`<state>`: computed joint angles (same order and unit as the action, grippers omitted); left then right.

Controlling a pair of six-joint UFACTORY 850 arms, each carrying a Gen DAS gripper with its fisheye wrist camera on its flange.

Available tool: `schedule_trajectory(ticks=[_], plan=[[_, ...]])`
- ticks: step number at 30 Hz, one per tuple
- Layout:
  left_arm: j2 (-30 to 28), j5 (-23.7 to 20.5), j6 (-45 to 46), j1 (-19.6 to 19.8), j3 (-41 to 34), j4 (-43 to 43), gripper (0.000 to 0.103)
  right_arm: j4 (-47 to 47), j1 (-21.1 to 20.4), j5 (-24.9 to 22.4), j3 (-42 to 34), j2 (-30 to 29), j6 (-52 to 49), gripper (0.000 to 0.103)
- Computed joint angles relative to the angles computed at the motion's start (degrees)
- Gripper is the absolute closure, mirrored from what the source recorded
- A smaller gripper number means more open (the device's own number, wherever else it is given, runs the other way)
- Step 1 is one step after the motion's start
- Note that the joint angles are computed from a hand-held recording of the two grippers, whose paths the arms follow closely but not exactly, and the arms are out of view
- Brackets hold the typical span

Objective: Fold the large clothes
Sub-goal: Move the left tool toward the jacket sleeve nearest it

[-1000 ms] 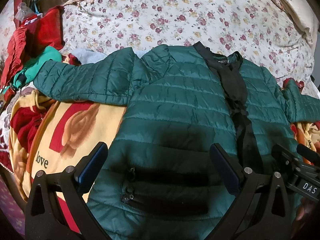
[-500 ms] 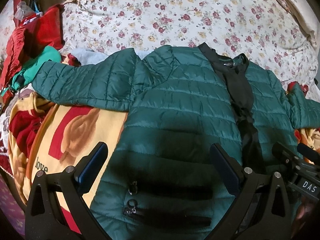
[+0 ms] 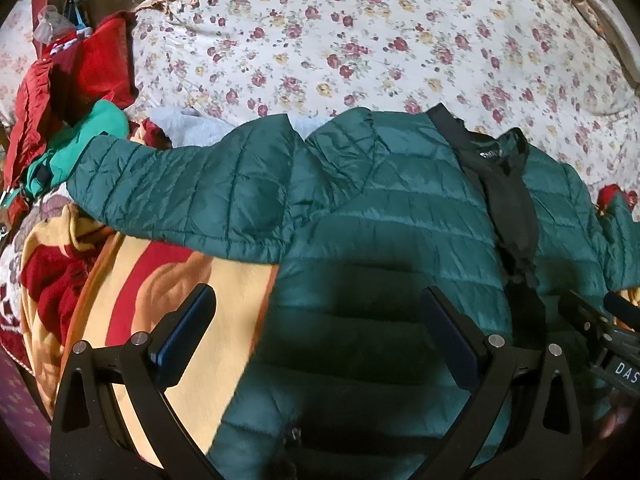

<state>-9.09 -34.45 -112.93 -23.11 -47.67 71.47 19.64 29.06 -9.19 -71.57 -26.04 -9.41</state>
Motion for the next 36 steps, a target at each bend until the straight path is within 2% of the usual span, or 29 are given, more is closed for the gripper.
schedule_trajectory(ticks=[4,11,13,21,27,31,36], plan=[[-1.1,0.3,0.8,1.7,-1.1,0.2,0.001,-0.4,0.3,-0.5,-2.5,-1.9,0.0,0.001],[-3.1,0.5,2.1,4.7,-2.9,1.0,0.001,12.3,0.3,-1.3,-7.3,-5.7,-11.1,0.001],[-3.8,0.4,2.8,5.5,-3.5,0.7,0.001,13.4,0.4,-1.5,-8.5,-6.8,-12.0,0.001],[-5.5,-0.1,3.2,9.0,-4.7,1.8,0.001,-1.4,1.3,-3.6,-13.8,-11.5,1.5,0.001],[-6.2,-0.1,3.5,11.5,-4.8,2.0,0.001,0.2,1.7,-2.9,-16.3,-14.1,0.3,0.001],[-6.2,0.0,3.9,12.7,-4.3,2.3,0.001,-6.0,2.2,-4.5,-18.2,-15.9,6.4,0.001],[-5.9,-0.1,4.5,14.3,-3.7,2.1,0.001,-8.2,2.4,-4.3,-18.3,-16.3,8.2,0.001]])
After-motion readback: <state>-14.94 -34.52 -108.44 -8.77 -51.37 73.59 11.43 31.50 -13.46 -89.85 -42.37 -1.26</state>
